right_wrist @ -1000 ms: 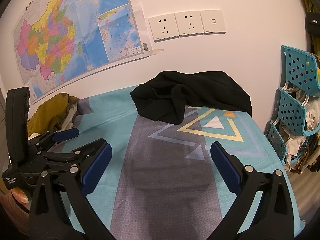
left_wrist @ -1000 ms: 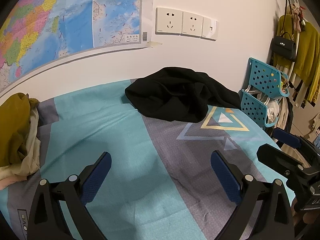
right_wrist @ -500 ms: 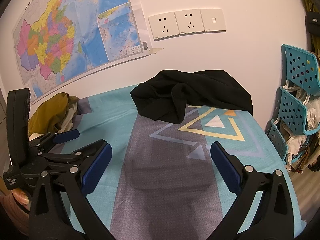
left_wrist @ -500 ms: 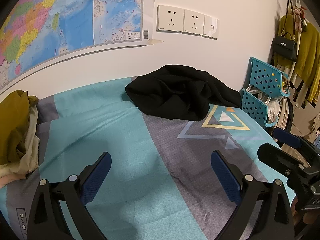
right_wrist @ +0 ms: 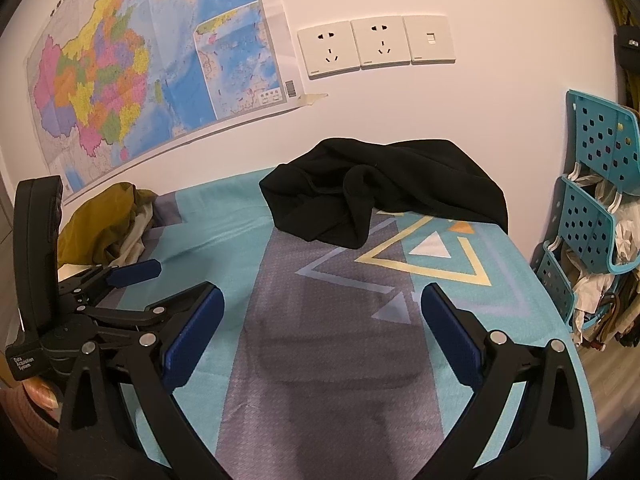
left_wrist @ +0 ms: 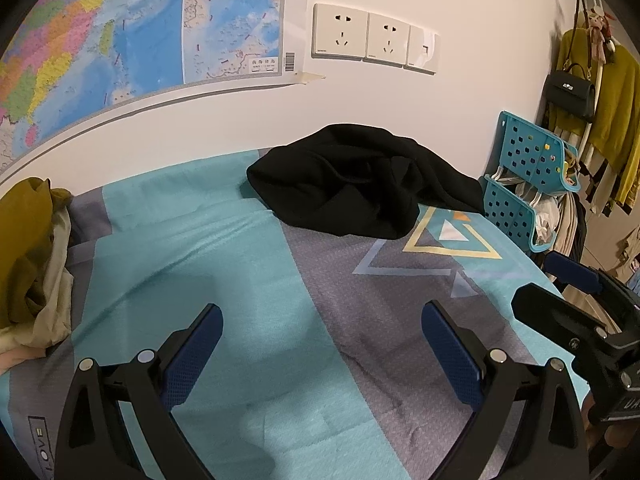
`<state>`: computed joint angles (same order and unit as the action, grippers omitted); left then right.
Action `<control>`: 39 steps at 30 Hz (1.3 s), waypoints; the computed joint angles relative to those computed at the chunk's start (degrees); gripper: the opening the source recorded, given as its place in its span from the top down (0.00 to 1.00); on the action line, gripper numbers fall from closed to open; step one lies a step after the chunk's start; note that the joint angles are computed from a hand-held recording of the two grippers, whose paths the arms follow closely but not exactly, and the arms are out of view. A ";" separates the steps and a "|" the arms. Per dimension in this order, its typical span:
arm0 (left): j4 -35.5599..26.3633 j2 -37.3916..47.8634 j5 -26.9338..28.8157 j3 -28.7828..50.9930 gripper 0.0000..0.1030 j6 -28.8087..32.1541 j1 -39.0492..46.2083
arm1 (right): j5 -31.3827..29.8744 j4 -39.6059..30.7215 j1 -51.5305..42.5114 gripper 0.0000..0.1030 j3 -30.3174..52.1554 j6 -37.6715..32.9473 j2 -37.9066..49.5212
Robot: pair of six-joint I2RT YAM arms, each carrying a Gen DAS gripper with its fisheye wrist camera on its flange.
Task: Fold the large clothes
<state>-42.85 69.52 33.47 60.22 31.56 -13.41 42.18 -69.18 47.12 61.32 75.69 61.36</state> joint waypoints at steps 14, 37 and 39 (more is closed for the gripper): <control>1.49 5.73 -2.96 3.18 0.07 -3.08 -4.13 | -6.38 8.79 -11.34 0.06 -3.63 -17.06 -3.44; 9.60 23.67 -14.36 13.44 0.07 -6.82 -8.75 | -34.01 28.84 -55.82 0.45 14.75 -74.88 36.08; 9.81 24.75 -14.56 14.10 0.07 -6.57 -8.55 | -35.47 28.27 -56.57 0.76 15.14 -76.55 35.42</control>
<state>-33.03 94.27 18.91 74.32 24.99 -21.96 6.71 -40.91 -9.46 76.46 -0.86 96.78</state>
